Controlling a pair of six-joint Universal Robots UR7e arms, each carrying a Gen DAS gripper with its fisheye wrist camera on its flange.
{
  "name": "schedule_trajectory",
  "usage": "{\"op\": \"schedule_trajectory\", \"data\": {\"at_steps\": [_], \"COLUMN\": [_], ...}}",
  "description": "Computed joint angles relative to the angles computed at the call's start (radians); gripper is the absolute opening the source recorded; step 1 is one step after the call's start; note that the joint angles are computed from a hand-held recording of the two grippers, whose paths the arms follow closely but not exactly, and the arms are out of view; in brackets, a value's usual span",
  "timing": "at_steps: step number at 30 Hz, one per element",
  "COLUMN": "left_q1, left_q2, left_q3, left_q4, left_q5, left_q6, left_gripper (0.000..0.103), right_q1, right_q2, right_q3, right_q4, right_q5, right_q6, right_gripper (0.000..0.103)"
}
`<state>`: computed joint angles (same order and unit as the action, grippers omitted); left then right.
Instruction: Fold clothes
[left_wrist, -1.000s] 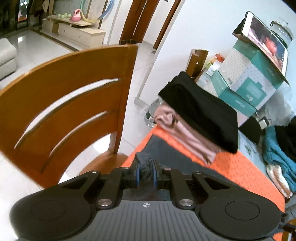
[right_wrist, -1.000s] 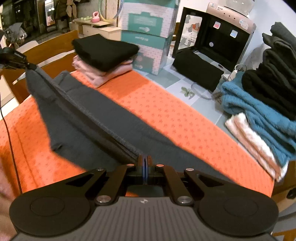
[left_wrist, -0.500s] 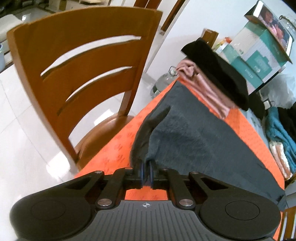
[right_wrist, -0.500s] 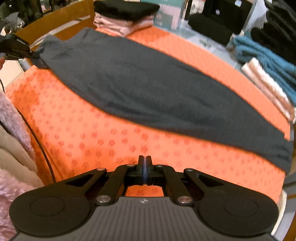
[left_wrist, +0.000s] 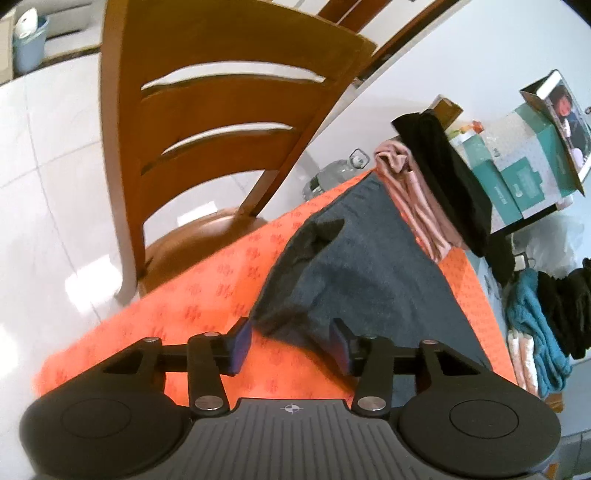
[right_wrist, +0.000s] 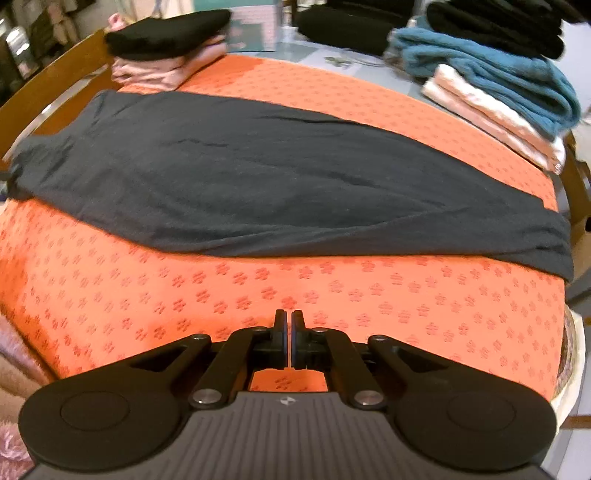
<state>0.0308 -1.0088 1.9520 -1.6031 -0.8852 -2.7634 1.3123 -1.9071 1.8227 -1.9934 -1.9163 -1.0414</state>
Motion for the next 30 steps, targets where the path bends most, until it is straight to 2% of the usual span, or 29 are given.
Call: {"op": "schedule_trajectory", "data": {"at_steps": [3,7,12,16,24,27,29,30], "left_q1": [-0.005,0.005,0.028,0.047,0.1,0.113,0.121,0.124], "left_q2": [0.009,0.019,0.03,0.032,0.019,0.014,0.013,0.012], "left_q3": [0.003,-0.02,-0.064,-0.088,-0.074,-0.057,-0.049,-0.045], "left_q4": [-0.021,0.013,0.096,0.16,0.118,0.08,0.06,0.051], "left_q5": [0.001,0.011,0.007,0.002,0.026,0.031,0.028,0.028], "left_q6": [-0.046,-0.06,-0.051,-0.036,0.097,0.132,0.16,0.172], "left_gripper": [0.052,0.056,0.063,0.067,0.071,0.071,0.072,0.072], "right_q1": [-0.01,-0.025,-0.046,-0.054,-0.04,-0.036,-0.028,-0.024], "right_q2": [0.017,0.057,0.125,0.198,0.383,0.436,0.457,0.466], "right_q3": [-0.018,-0.066,-0.145,-0.218,-0.367,-0.406,-0.407,-0.405], "right_q4": [-0.008,-0.004,-0.035,-0.095,-0.209,-0.208,-0.224,-0.234], "right_q5": [0.005,0.014,0.035,0.043,-0.018,-0.042,-0.074,-0.093], "right_q6": [0.042,0.143,0.3,0.42,0.603,0.645,0.64,0.635], "right_gripper": [0.002,0.004,0.021,0.028,0.048,0.048,0.048,0.039]}}
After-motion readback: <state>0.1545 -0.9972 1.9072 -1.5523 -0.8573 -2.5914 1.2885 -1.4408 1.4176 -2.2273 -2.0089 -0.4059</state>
